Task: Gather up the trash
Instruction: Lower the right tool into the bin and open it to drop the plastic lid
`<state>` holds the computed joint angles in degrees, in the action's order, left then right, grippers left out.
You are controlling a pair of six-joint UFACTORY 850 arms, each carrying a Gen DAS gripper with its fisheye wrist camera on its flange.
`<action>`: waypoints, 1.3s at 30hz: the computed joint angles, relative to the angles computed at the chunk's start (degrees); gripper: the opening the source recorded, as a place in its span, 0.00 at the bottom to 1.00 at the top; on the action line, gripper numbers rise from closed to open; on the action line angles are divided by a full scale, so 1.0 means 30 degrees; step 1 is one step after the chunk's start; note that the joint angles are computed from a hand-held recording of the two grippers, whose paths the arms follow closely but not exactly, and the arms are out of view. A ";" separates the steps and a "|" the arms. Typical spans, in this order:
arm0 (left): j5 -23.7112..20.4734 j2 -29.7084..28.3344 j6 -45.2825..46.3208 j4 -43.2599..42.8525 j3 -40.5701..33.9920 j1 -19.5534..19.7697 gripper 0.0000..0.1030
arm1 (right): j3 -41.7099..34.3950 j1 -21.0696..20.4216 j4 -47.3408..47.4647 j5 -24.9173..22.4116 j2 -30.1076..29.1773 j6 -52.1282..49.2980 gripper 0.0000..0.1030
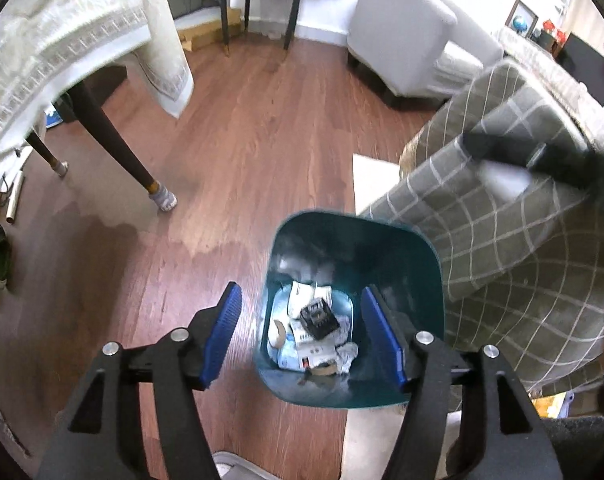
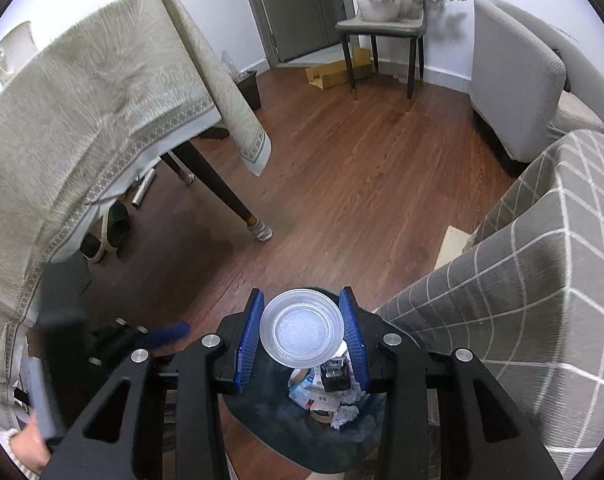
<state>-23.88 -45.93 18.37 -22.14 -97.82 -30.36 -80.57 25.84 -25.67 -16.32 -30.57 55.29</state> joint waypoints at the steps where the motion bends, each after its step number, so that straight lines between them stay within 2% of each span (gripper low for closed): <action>1: 0.0309 0.0233 0.0189 -0.0288 0.0162 0.0065 0.64 | -0.0074 -0.0023 0.0426 -0.0109 -0.0166 -0.0394 0.38; 7: 0.1792 0.1291 0.0885 -0.1512 0.0846 0.0343 0.62 | -0.0679 -0.0142 0.3156 -0.0738 -0.1266 -0.3099 0.38; 11: 0.2777 0.1884 0.1092 -0.1968 0.1219 0.0379 0.56 | -0.1146 -0.0051 0.4433 -0.1379 -0.2124 -0.4819 0.38; 17: 0.3365 0.2635 0.3168 -0.3847 0.1543 0.0383 0.45 | -0.1461 0.0076 0.5283 -0.2049 -0.3100 -0.6126 0.38; 22: 0.3879 0.3170 0.5296 -0.5785 0.1849 0.0341 0.44 | -0.1555 0.0225 0.6792 -0.2694 -0.3865 -0.8201 0.38; 25: 0.3930 0.3357 0.5566 -0.5923 0.1817 0.0356 0.44 | -0.1895 0.0429 0.5735 -0.3296 -0.4402 -0.7982 0.42; 28: 0.4005 0.3440 0.5098 -0.5639 0.1688 0.0381 0.44 | -0.1895 0.0431 0.6011 -0.3882 -0.4788 -0.8716 0.52; 31: 0.4304 0.3579 0.4383 -0.4929 0.1627 0.0370 0.45 | -0.1956 0.0433 0.6386 -0.4235 -0.5018 -0.9276 0.52; 32: 0.4517 0.3601 0.3349 -0.3804 0.1541 0.0318 0.46 | -0.1875 0.0440 0.6374 -0.4174 -0.4968 -0.9257 0.52; 39: 0.4712 0.3539 -0.0416 0.0182 0.0840 0.0112 0.55 | -0.1644 0.0508 0.4725 -0.3087 -0.3873 -0.7924 0.52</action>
<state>-9.75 -35.32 17.12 -21.59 -95.30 -30.02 -85.50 27.37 -11.49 -25.58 -42.19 31.51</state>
